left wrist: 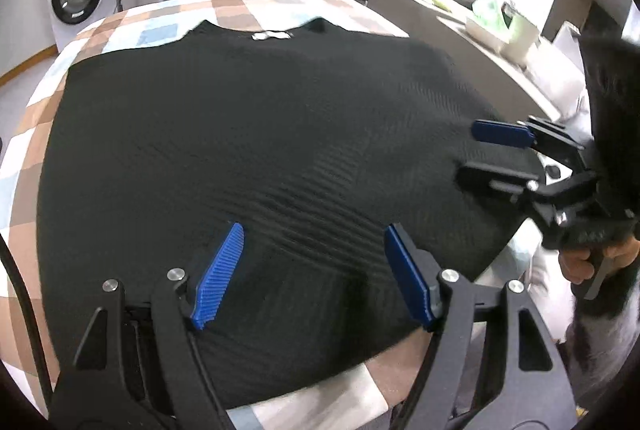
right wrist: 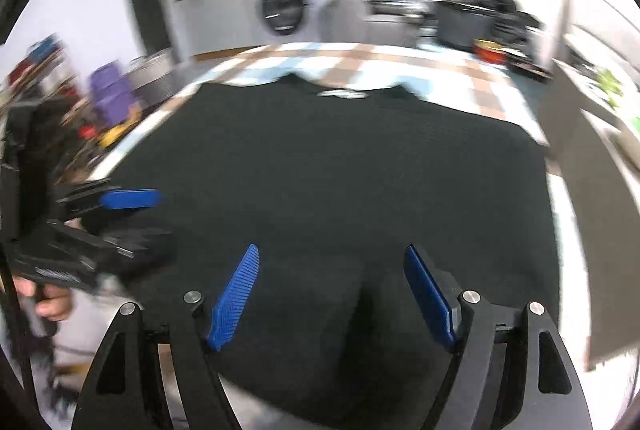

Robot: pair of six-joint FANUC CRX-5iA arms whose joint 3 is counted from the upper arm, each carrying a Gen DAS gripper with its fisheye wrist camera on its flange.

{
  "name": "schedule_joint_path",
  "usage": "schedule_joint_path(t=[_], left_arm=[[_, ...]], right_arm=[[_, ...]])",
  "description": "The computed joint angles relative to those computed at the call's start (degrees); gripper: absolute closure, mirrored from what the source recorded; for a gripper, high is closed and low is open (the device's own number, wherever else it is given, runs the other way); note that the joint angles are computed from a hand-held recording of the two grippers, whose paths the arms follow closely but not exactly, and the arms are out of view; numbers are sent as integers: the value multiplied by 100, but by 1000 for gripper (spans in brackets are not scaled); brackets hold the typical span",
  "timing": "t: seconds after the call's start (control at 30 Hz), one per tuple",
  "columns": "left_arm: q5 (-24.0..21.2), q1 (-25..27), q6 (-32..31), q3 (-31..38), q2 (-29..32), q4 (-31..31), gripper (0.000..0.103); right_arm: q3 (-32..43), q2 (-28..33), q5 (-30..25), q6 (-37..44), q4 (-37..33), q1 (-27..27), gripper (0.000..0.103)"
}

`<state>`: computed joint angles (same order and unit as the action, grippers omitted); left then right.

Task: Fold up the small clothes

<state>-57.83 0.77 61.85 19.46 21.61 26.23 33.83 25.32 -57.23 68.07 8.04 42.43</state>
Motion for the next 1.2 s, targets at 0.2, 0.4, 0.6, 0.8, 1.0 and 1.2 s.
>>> schedule_joint_path(t=[0.2,0.4,0.6,0.8,1.0,1.2], left_arm=[[170,-61,-201,-269,-231,-359,31],[338,265,-882,-1182,-852,-52,31],[456,448,-1133,-1738,-1420,-167,31],[256,714,-987,-1717,-1394,462,31],[448,495,-30,-900,-856,53,31],[457,354,451,-576,-561,-546,31]], right_arm=[[-164,179,-371,265,563,268,26],[-621,-87,-522,340,956,117,25],[-1038,-454,-679,195,957,-155,24],[-1142,-677,-535,158,907,-196,24],[-393,-183,-206,-131,252,-121,24],[-460,142,-323,-212,1201,326,23]])
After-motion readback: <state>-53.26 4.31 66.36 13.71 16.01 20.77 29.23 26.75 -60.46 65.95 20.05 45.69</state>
